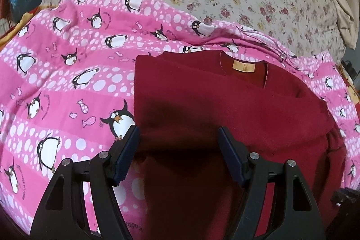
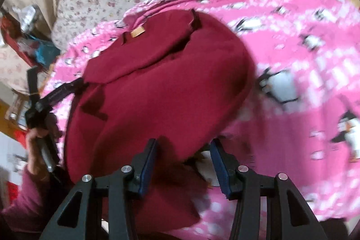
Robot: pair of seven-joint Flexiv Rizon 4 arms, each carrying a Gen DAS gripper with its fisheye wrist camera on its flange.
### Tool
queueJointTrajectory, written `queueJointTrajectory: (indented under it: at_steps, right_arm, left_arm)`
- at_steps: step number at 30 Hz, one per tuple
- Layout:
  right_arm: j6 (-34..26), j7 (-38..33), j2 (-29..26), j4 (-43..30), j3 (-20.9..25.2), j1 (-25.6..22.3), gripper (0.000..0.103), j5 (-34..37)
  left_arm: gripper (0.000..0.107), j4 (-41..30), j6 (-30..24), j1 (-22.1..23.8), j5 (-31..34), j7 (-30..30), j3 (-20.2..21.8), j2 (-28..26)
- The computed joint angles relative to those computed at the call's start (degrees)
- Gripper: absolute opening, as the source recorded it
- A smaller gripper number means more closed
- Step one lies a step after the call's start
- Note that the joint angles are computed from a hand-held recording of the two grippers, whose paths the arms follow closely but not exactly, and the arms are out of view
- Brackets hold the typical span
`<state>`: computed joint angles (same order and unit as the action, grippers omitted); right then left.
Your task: Fold small clothes
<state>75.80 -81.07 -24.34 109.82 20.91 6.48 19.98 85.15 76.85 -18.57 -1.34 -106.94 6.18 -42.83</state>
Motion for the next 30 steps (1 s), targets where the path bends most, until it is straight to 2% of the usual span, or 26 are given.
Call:
queueJointTrajectory:
  at_steps: [5,9,14,19,24,27,29,30]
  right_arm:
    - [9.5,-3.9,-1.1,0.0,3.7,-2.6,0.016,3.6]
    - [13.7,-5.7,-2.6,-2.5,8.9,-7.2,0.011,3.5]
    - [13.3,-8.1,-7.5,-8.2,17.2,-12.6,0.010,1.3]
    - [8.0,-10.7,-12.8,-16.4,20.8,-11.7,0.010,-2.0]
    - [-2.7,-12.4,-21.4,-29.7,22.0,-8.4,0.011,-1.2]
    - [-11.5,-6.9,-25.8,-38.5,16.2,-2.9,0.015,-2.7]
    - [-14.9,-5.6,-26.2,-40.6,13.9,-1.1,0.015,-2.7]
    - [-15.3,-6.9,-25.8,-40.5,14.1,-1.2,0.016,-1.8]
  left_arm:
    - [0.072,1.6,1.9,1.4,-1.6,0.2,-1.8,0.8]
    - [0.072,2.7,3.4,2.1,-3.0,0.1,-2.5,1.4]
    - [0.072,4.1,4.6,3.5,-5.0,0.8,-4.1,2.1]
    - [0.072,6.0,7.4,5.4,-7.1,2.5,-6.3,3.0]
    - [0.072,7.9,10.3,9.3,-9.8,7.1,-11.7,3.5]
    - [0.072,9.0,11.1,11.4,-11.2,10.4,-14.7,3.7]
    - [0.072,10.0,11.4,13.5,-12.4,12.9,-17.5,3.9]
    - [0.072,10.7,11.7,15.1,-13.1,14.4,-19.6,4.1]
